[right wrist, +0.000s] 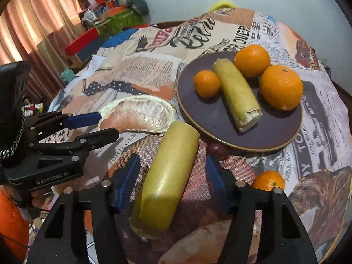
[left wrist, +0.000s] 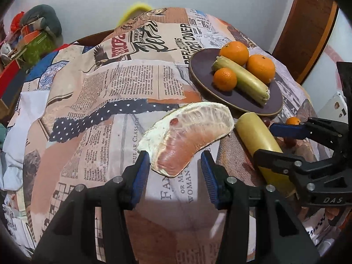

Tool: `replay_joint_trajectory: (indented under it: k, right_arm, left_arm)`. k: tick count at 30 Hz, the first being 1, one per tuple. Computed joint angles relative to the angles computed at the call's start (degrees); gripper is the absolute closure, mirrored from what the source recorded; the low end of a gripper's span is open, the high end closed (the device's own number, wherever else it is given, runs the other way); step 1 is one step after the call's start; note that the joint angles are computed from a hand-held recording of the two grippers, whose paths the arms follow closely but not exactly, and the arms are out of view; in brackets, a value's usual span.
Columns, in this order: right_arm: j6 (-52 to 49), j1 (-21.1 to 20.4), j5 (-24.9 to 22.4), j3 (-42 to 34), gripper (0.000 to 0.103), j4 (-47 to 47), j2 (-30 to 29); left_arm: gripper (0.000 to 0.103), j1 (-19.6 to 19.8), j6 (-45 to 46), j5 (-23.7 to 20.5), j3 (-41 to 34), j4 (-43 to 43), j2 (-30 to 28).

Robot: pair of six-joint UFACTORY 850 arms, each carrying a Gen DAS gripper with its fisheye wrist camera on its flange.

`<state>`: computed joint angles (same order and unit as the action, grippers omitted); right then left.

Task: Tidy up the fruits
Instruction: 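Grasp and lift the yellow fruit with the right tool while the left tool approaches the pink pomelo segment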

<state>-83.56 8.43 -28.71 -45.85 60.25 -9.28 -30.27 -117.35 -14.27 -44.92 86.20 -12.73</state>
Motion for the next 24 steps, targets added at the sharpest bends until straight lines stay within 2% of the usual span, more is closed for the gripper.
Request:
replay_joint_trajectory:
  k: [4,5,6,9,16,18,19,22,24]
  right_arm:
    - [2.4,0.0,-1.3,-1.2,0.058,-1.8,-1.8]
    - [2.7,0.1,-1.0,-1.2,0.058,-1.8,-2.0]
    - [2.1,0.0,-0.9,-1.1,0.059,-1.1,-2.0]
    - [0.8,-0.4,-1.8,-0.9,0.062,0.4,-1.8]
    - [-4.1,-1.9,-3.9,0.4,0.065,5.0,0.2]
    - [-5.8,-2.7,-4.8,0.9,0.065,6.5,1.2]
    - [-6.5,-3.0,-5.0,1.0,0.066,7.0,1.5]
    - [-8.5,-4.4,-6.7,1.4,0.066,8.8,2.6]
    - [-9.1,-5.2,-7.5,1.5,0.066,9.5,3.2]
  left_arm:
    - [0.058,-0.4,-6.2,-0.9,0.7,5.3,0.2]
    - [0.063,-0.6,-6.6,-1.5,0.9,5.5,0.3]
    - [0.072,-0.9,-5.7,-2.0,1.1,4.4,0.5]
    - [0.083,-1.1,-9.4,-1.4,2.4,7.3,1.7]
    - [0.094,-4.5,-10.8,-3.4,3.5,6.3,2.5]
    - [0.102,-5.2,-9.5,-2.9,3.6,4.4,2.6]
    - [0.102,-5.4,-9.7,-1.9,3.7,4.4,2.7]
    - [0.102,-7.0,-1.7,-4.2,3.4,-4.2,3.0]
    - [0.100,-6.7,-0.5,-4.0,3.8,-6.2,4.2]
